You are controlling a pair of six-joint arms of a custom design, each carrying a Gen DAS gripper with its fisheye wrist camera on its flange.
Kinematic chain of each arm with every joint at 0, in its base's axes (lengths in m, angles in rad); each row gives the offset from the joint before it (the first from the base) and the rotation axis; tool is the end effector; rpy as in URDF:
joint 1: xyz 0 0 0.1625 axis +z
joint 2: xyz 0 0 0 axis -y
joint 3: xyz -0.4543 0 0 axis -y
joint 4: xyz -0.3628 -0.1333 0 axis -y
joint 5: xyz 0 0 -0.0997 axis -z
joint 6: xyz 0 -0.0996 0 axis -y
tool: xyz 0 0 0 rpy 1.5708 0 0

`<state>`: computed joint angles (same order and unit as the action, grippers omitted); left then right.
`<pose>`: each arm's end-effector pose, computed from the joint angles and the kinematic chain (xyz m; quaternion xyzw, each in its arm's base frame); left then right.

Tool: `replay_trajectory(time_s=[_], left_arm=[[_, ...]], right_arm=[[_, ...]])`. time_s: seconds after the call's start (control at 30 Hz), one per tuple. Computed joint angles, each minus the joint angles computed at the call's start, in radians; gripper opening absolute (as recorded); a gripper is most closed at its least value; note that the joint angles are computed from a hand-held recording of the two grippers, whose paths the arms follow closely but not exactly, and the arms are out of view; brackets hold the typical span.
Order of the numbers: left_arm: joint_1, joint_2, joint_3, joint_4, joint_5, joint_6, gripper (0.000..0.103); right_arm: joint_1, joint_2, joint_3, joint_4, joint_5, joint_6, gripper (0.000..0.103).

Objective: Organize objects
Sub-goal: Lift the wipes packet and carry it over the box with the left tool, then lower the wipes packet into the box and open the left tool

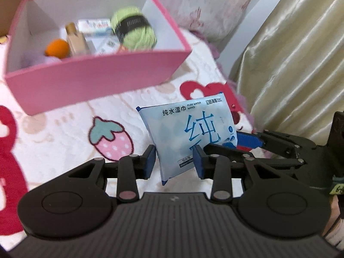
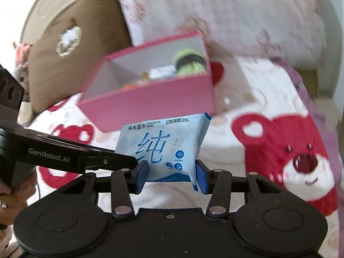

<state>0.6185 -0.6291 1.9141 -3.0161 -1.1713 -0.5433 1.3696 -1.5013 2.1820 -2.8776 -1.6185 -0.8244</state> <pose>-0.3750 -0.4780 0.0071 0.1828 0.9598 -0.1920 0.0916 0.0355 -0.4691 0.3652 0.2846 -0.9076 0.2571 0.1708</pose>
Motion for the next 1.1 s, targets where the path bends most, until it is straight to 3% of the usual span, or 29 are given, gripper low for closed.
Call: replay_trajectory(time_s=[0.33, 0.63, 0.87, 1.1], left_arm=[[-0.056, -0.128, 0.008, 0.085, 0.139, -0.011, 0.037], [-0.012, -0.134, -0.119, 0.169, 0.239, 0.015, 0.037], [0.062, -0.080, -0.224, 0.168, 0.292, 0.033, 0.039], [0.147, 0.005, -0.319, 0.192, 0.284, 0.013, 0.039]], right_arm=[[0.166, 0.029, -0.085, 0.043, -0.031, -0.051, 0.052], [0.266, 0.183, -0.284, 0.102, -0.058, -0.135, 0.047], [0.259, 0.326, -0.481, 0.218, -0.029, -0.134, 0.047], [0.226, 0.457, -0.603, 0.280, -0.045, -0.099, 0.047]])
